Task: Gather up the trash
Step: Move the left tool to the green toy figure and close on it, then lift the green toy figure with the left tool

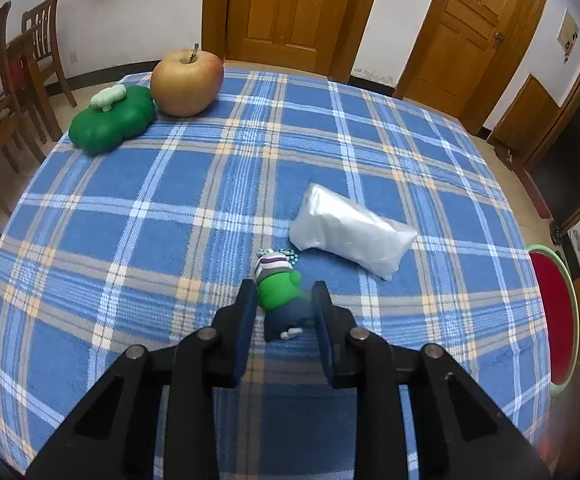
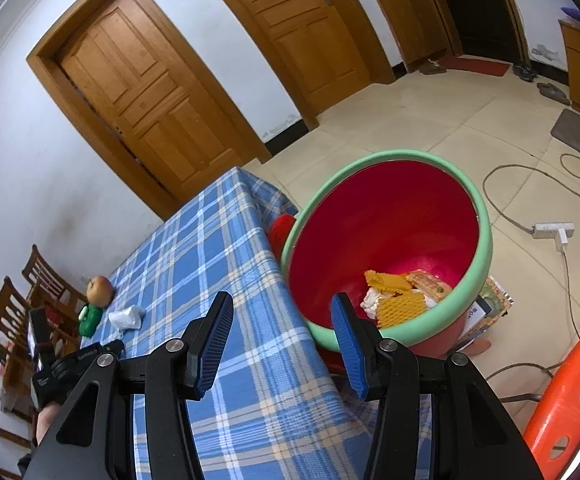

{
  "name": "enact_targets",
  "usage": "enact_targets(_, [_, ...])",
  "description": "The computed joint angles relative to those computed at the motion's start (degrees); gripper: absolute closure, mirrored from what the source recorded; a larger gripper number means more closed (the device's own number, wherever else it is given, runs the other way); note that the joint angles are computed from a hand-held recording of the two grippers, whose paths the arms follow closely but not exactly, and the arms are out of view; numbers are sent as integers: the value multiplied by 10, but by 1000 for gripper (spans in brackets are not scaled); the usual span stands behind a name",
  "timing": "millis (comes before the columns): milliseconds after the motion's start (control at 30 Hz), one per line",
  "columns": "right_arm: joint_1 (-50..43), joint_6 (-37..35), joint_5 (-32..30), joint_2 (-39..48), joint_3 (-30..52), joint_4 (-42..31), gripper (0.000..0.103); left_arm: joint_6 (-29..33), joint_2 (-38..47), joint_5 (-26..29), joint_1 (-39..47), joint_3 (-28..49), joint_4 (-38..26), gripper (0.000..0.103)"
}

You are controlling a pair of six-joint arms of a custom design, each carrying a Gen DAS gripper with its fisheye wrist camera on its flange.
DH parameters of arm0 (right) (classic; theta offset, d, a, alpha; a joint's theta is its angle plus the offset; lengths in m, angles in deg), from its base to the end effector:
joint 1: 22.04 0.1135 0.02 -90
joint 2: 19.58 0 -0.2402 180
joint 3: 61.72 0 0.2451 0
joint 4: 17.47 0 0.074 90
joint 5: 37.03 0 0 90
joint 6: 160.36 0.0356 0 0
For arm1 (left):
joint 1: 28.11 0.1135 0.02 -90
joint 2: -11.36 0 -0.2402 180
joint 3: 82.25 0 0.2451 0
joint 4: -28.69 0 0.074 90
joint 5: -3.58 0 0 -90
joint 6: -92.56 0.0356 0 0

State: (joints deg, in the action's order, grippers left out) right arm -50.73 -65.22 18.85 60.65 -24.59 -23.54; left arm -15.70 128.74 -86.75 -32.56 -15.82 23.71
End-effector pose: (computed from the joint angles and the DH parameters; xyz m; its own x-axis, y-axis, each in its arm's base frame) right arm 0.2077 -0.0909 0.1045 -0.6543 0.4426 -0.6132 0.1349 0.8661 0.4813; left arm 0.3452 -0.0267 0.0457 -0.8076 -0.2514 -0.5335 -0.1881 0.9671 -0.1710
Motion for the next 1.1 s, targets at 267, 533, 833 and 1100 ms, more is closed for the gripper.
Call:
enact_targets(267, [51,5,17,-32,1,-16,51,23,-42,17,20,-38,8,81])
enact_targets(533, [145,34,42,-48,27,-26,51,49,-111,25,71,-78,13,81])
enact_targets(833, [324,90,123,10,78,-7,51,101,-106,24,129,-70,20,81])
enact_targets(1100, [457,159,193,137,154,34,40,111,-76,46,164,-83,74,81])
